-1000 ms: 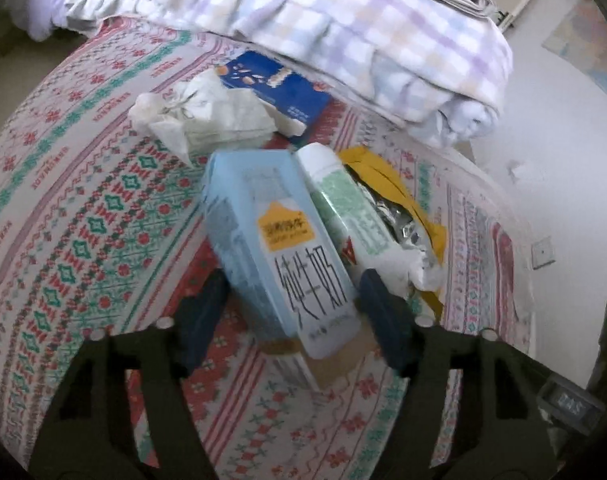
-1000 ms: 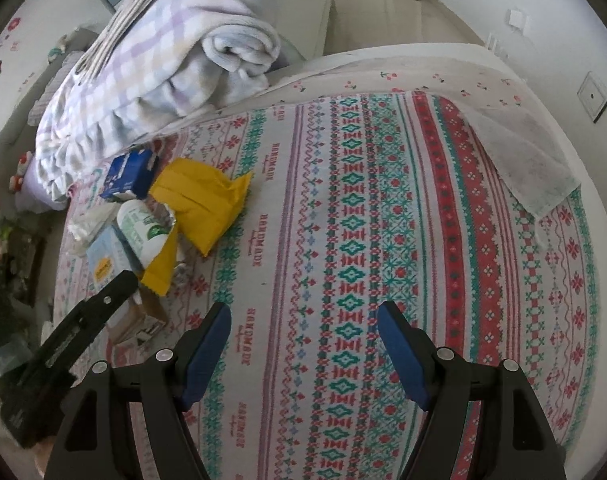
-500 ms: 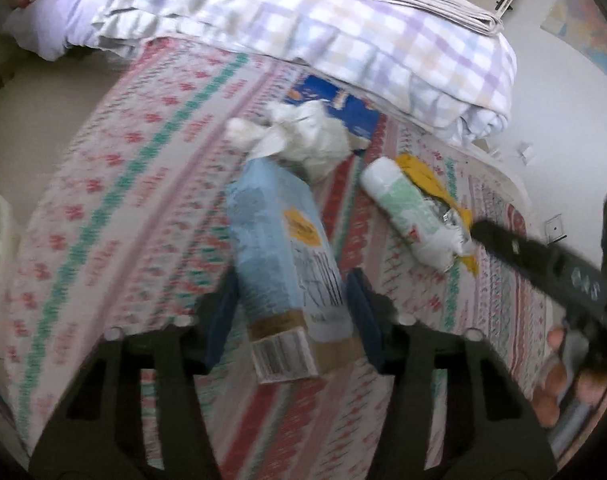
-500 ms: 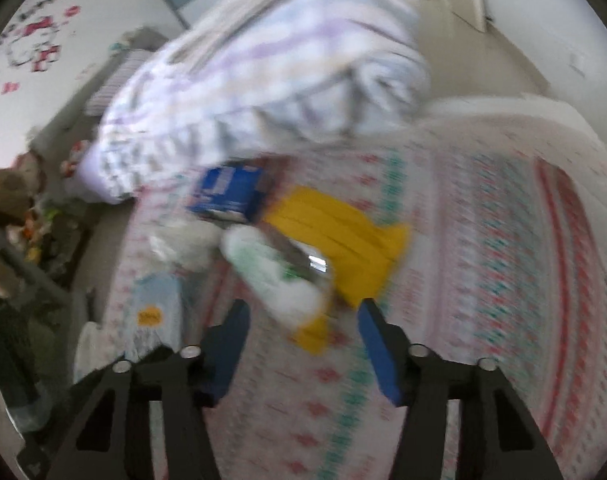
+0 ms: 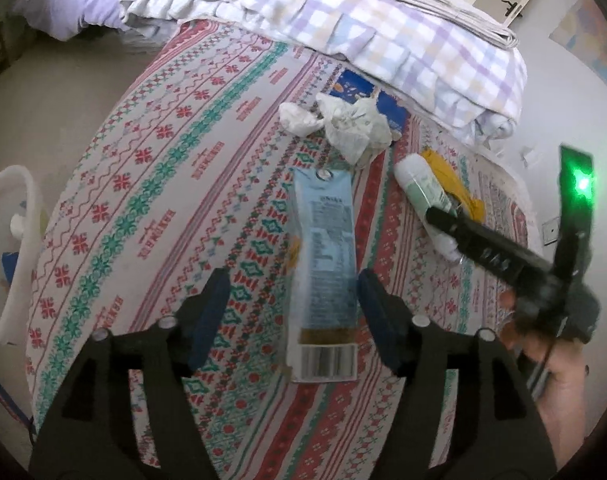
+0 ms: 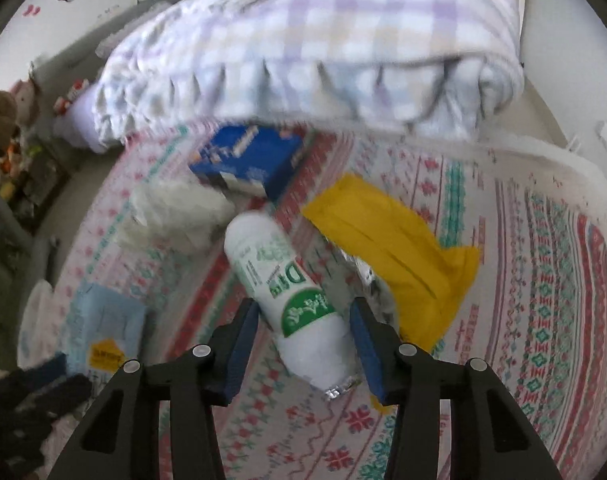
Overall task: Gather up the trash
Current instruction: 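Grasp the white AD bottle with the right tool while the left tool holds the carton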
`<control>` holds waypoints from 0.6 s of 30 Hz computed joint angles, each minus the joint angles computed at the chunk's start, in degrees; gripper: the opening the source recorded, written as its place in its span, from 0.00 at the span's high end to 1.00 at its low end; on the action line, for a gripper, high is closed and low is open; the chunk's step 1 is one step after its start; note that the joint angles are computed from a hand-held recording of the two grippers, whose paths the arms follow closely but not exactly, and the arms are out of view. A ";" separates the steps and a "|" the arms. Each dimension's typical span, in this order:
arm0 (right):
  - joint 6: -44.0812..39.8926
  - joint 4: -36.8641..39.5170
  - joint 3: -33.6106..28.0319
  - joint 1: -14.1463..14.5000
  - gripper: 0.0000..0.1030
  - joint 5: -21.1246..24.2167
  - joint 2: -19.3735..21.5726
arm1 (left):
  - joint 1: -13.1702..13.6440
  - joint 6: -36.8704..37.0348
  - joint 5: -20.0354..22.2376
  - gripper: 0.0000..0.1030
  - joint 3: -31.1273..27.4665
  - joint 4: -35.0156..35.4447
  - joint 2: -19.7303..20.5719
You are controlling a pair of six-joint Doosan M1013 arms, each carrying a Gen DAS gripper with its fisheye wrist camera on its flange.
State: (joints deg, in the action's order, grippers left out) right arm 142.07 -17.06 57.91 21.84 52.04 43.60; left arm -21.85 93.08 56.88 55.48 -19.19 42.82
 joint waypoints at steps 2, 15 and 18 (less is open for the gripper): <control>-0.77 0.43 0.06 -0.07 0.56 0.57 0.04 | -0.18 0.82 -0.23 0.31 -0.23 -0.36 0.13; -1.17 4.51 4.72 -0.12 0.64 -2.09 -4.81 | -2.58 1.16 2.76 0.50 -1.95 3.89 1.59; -0.25 6.39 6.02 0.13 0.64 -1.71 -6.15 | -2.38 1.42 2.88 0.64 -1.58 3.42 1.32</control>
